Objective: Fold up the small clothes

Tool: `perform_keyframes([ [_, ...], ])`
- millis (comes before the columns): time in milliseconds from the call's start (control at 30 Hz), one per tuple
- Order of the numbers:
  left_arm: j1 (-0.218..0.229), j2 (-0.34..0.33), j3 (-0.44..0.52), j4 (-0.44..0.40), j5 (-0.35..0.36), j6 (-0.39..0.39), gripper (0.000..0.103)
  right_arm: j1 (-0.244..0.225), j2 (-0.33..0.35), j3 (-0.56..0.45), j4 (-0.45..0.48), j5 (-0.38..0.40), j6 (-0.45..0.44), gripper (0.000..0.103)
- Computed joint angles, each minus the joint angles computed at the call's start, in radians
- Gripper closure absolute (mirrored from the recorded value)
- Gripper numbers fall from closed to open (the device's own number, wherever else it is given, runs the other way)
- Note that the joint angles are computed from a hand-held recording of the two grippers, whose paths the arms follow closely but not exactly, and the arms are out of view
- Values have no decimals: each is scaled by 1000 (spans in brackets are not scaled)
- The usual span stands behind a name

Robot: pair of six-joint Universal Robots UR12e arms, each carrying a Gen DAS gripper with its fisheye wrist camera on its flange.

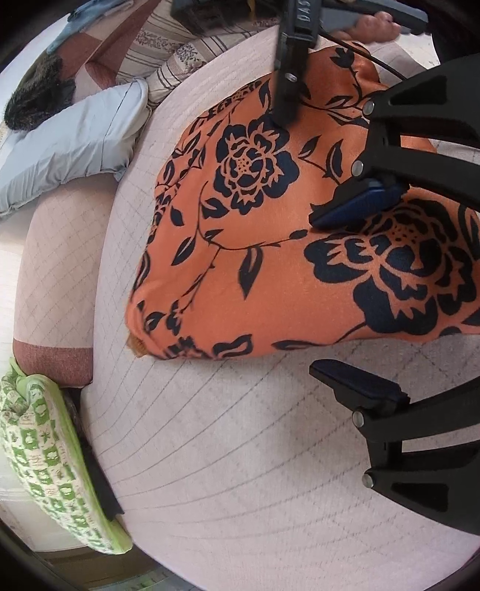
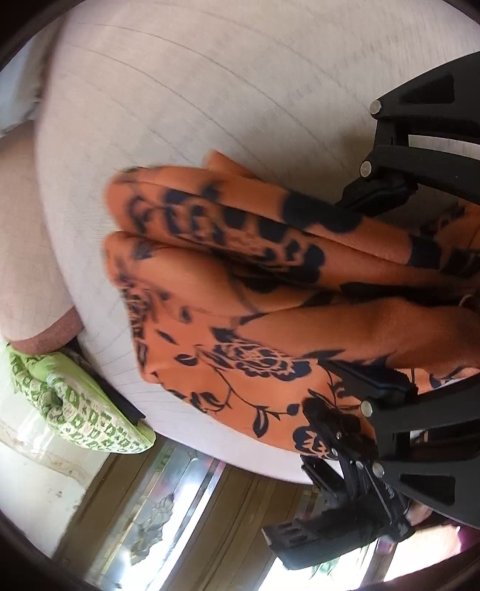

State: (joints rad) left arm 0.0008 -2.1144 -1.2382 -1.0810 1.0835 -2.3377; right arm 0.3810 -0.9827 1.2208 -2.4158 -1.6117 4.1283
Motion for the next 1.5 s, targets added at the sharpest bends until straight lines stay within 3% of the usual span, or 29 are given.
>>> perform_keyframes([
  [167,3,18,-27,173,-2,-45,29,28,-13,-53,112,-224,-34,32],
  [233,6,17,-26,223,-26,-89,28,40,-18,-55,95,-323,-6,32],
  [300,6,12,-18,239,-45,-118,28,43,-20,-46,29,-368,-4,32],
  [367,-2,4,-7,244,-54,-135,28,43,-14,-49,-33,-376,-11,37],
  [433,-13,-4,-1,262,-48,-140,28,42,7,-81,-40,-374,-42,65],
  [467,-21,-9,0,283,-40,-145,28,41,21,-102,-26,-369,-51,67],
  [600,-44,-33,30,284,-19,-152,28,25,54,-141,-22,-297,-34,70],
  [733,-65,-77,101,174,51,-150,28,11,84,-181,20,-249,-5,70],
  [833,-72,-122,168,63,106,-160,28,-9,87,-155,29,-179,91,71],
  [933,-66,-156,217,-20,89,-197,17,-16,91,-137,50,-175,133,75],
  [1000,-59,-164,226,-37,62,-211,15,-10,97,-135,50,-209,92,79],
  [1100,-47,-156,190,14,16,-181,14,0,94,-109,2,-249,43,79],
  [1167,-40,-153,174,33,-15,-177,14,-1,82,-65,-81,-251,35,80],
  [1333,-17,-161,191,-35,-87,-193,14,-4,50,51,-301,-242,67,84],
  [1500,3,-81,89,101,-32,-242,14,24,29,36,-272,-313,105,81],
])
